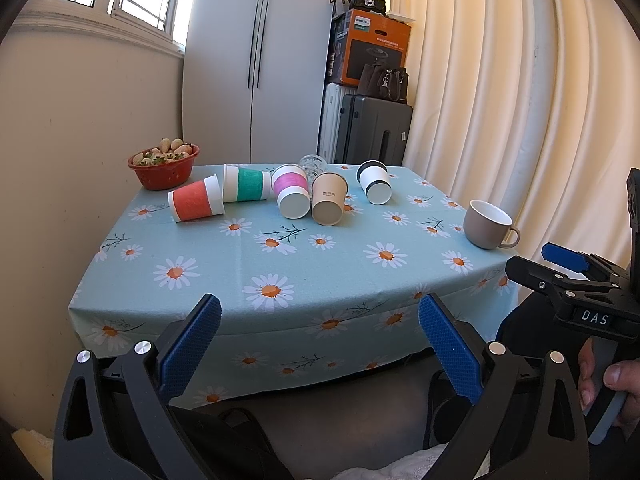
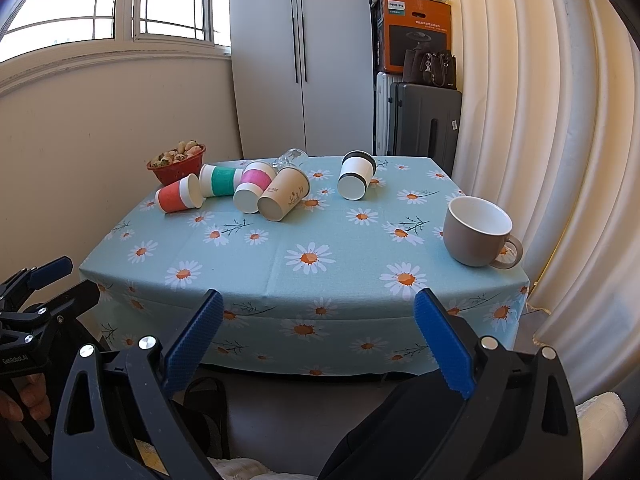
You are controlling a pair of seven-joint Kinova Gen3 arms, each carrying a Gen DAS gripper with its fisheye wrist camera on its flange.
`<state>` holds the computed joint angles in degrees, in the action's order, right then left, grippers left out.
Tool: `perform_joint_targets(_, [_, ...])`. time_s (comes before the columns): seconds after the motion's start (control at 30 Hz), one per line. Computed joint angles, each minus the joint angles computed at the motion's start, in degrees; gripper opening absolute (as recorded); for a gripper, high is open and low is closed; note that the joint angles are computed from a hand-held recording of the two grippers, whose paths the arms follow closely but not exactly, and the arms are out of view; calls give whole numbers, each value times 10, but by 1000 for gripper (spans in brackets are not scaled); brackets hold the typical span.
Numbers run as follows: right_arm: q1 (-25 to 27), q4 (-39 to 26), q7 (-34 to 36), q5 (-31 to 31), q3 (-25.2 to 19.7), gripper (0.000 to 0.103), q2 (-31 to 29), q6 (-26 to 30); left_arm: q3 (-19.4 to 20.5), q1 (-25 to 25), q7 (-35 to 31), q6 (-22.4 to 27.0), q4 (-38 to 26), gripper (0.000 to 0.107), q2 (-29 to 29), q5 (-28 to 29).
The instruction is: Flip cup upright
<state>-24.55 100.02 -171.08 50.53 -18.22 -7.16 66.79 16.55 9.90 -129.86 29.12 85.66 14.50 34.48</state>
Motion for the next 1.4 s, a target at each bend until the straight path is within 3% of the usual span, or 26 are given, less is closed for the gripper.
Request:
perform_joint_targets(0.93, [3, 7, 14, -5, 2, 95, 1, -10, 2, 5, 11, -12, 6, 97, 0, -5])
perform_joint_targets(1.03, [2, 1, 17, -7, 3, 95, 3, -7, 12, -9, -7, -17, 14, 97, -3, 20])
perform_joint_targets(1.2, [10, -7, 36, -34, 19, 95, 4, -23, 14, -17, -26, 7, 5, 97, 1, 43])
perform_joint_targets(1.4, [50, -24, 115, -122, 66, 95, 2, -91, -1, -12, 0, 76, -52, 97, 31, 38])
